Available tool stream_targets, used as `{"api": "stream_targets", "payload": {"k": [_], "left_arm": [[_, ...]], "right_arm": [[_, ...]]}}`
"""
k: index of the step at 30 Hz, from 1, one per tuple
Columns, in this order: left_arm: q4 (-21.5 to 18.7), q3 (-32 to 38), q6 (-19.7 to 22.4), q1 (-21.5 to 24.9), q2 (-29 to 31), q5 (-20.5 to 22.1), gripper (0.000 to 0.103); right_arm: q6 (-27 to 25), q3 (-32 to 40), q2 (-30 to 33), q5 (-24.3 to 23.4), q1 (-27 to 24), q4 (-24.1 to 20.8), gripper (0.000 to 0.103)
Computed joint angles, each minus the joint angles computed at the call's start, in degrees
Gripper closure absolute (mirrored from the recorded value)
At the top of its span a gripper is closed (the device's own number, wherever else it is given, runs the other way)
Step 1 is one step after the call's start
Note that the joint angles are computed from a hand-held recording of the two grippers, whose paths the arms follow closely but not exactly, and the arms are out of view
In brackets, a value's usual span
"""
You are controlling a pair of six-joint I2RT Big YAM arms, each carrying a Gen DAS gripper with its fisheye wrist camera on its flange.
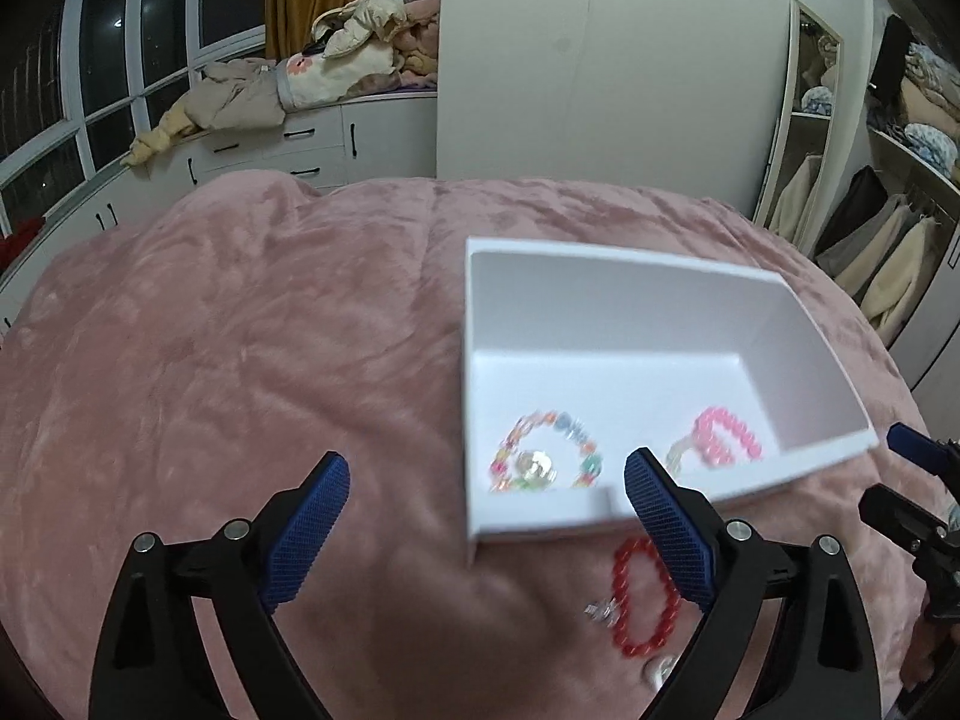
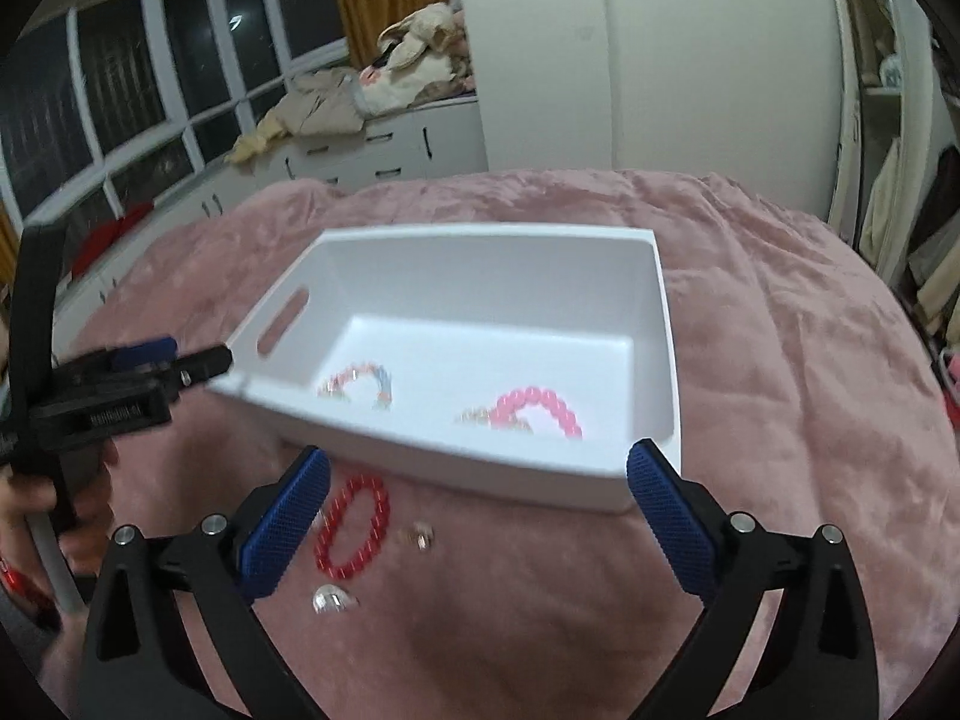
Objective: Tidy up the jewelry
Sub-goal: 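Withdraw both tools from the bin toward the red bracelet, then grasp the silver snowflake charm with the left tool while the right tool grasps the gold earring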
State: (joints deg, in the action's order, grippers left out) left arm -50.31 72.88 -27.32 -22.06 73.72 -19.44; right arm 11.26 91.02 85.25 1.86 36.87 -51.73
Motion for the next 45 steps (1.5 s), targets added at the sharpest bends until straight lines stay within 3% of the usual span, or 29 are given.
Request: {"api": "stream_targets", "payload": {"k": [8, 12, 17, 21, 26, 32, 36, 38, 43, 45], "left_arm": [[1.95, -7.5, -3.59, -0.44, -3.66, 3.99, 0.009], [4.46, -9.68, -2.73, -2.42, -3.26, 4.81, 0.009], [7.17, -10.56, -1.06, -5.07, -1.11, 4.07, 0.009], [8.88, -10.64, 0.04, -6.1, 1.21, 2.32, 0.022], [10.43, -10.93, 0.92, -6.78, 3.45, 2.38, 0.029], [12.19, -11.58, 2.29, -6.74, 3.68, 3.75, 0.048], [11.05, -11.12, 2.42, -7.52, 4.26, 2.11, 0.065], [11.09, -11.35, 1.94, -7.78, 4.05, 1.81, 0.07], [11.71, -12.9, 1.3, -7.47, 1.94, 3.23, 0.072], [11.86, -13.3, 1.85, -7.22, 1.17, 4.18, 0.079]], "right_arm": [[0.87, -8.22, -3.66, -4.1, 0.38, 4.38, 0.006], [0.08, -10.02, -3.18, -6.07, 0.42, 5.17, 0.019], [0.47, -11.81, -1.63, -11.6, -0.81, 5.97, 0.047], [-2.07, -10.89, 0.19, -13.24, -0.85, 5.84, 0.066], [-3.15, -10.11, 2.06, -15.61, -1.0, 6.97, 0.067], [-3.82, -8.43, 4.96, -15.62, -0.94, 7.16, 0.068], [-4.63, -8.05, 5.75, -13.86, -0.45, 6.49, 0.09], [-4.88, -8.72, 5.09, -13.84, -0.48, 7.0, 0.09], [-3.47, -10.38, 3.09, -13.68, -0.64, 8.25, 0.09], [-2.41, -11.23, 1.78, -13.71, -0.7, 8.77, 0.09]]}}
